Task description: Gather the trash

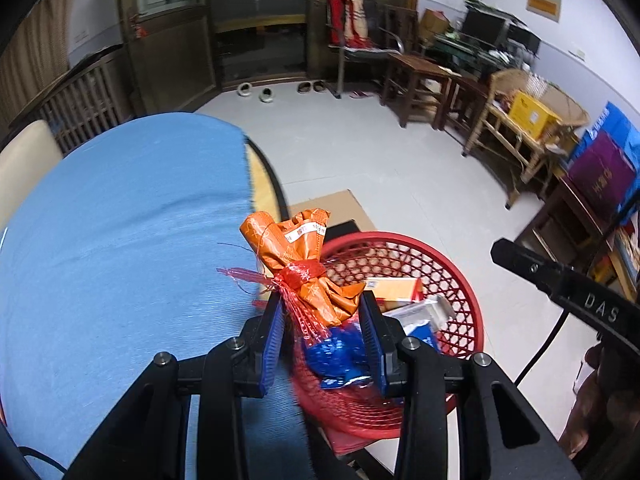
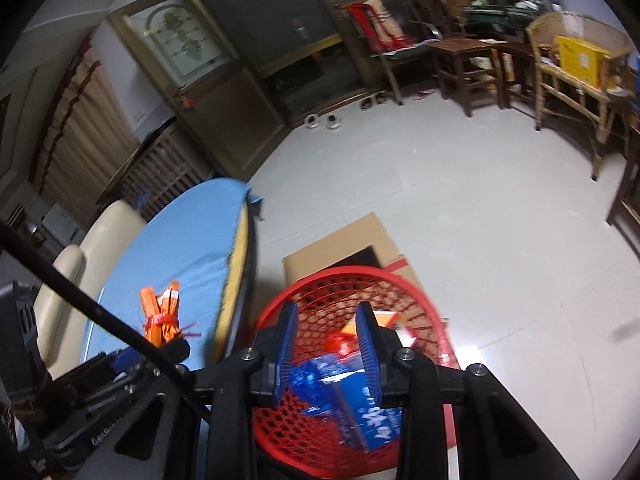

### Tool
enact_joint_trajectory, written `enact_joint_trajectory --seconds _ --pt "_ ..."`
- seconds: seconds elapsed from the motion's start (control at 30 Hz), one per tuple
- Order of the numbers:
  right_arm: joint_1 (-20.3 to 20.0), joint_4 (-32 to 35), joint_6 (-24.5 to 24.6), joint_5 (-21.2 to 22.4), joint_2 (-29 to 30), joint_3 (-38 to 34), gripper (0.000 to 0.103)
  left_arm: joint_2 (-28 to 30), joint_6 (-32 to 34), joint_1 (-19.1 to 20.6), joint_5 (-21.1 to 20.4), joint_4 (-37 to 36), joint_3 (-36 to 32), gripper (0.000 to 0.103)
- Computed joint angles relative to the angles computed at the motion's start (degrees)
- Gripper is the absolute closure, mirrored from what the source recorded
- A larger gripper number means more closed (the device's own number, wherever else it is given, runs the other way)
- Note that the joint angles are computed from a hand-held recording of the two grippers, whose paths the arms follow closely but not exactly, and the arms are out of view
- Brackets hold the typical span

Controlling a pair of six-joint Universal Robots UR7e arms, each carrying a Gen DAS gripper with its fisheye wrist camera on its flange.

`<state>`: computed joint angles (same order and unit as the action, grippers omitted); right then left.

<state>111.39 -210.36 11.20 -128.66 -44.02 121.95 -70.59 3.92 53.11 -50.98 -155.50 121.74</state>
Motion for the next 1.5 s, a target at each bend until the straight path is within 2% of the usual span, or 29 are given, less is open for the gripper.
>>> enact_joint_trajectory --seconds 0.17,0.2,0.23,0.27,1.13,1.2,1.27,1.5 --pt "-0.6 -0.3 0.1 -1.3 -1.5 1.3 0.067 3.0 0.3 -0.6 -0.6 0.5 -1.1 0.064" --pt "-0.7 -0.4 0.2 -1.4 -1.9 1.5 0.061 3.7 0.3 -0.6 -0.7 0.7 -1.4 0.064" --pt "-0.9 -0.7 0.2 -1.5 -2.1 1.7 0.041 4.2 0.3 -0.7 -0.7 0.5 -1.3 0.064" --pt "-1.1 -1.2 0.0 -1.5 -2.1 1.9 0.035 4.8 0.4 -0.8 -0.7 0.6 -1.5 0.064" --pt "-3.0 -3.0 -0.4 -1.5 -4.0 3.0 0.034 9.7 -0.2 0.4 -0.2 6.1 -5.1 0.061" --pt "-3.1 -3.0 -0.3 -1.4 -4.1 3.1 0.034 9.9 -0.4 0.4 0.1 6.5 -5.2 0.057" --pt "-3.1 -3.1 -0.4 -1.3 -4.2 3.1 0.034 10.0 -0.5 0.3 0.4 6.5 -5.3 0.035" --pt "-3.1 -3.6 -0.5 -1.5 -4.2 3.2 0.034 10.2 -0.3 0.3 0.3 6.7 -5.9 0.032"
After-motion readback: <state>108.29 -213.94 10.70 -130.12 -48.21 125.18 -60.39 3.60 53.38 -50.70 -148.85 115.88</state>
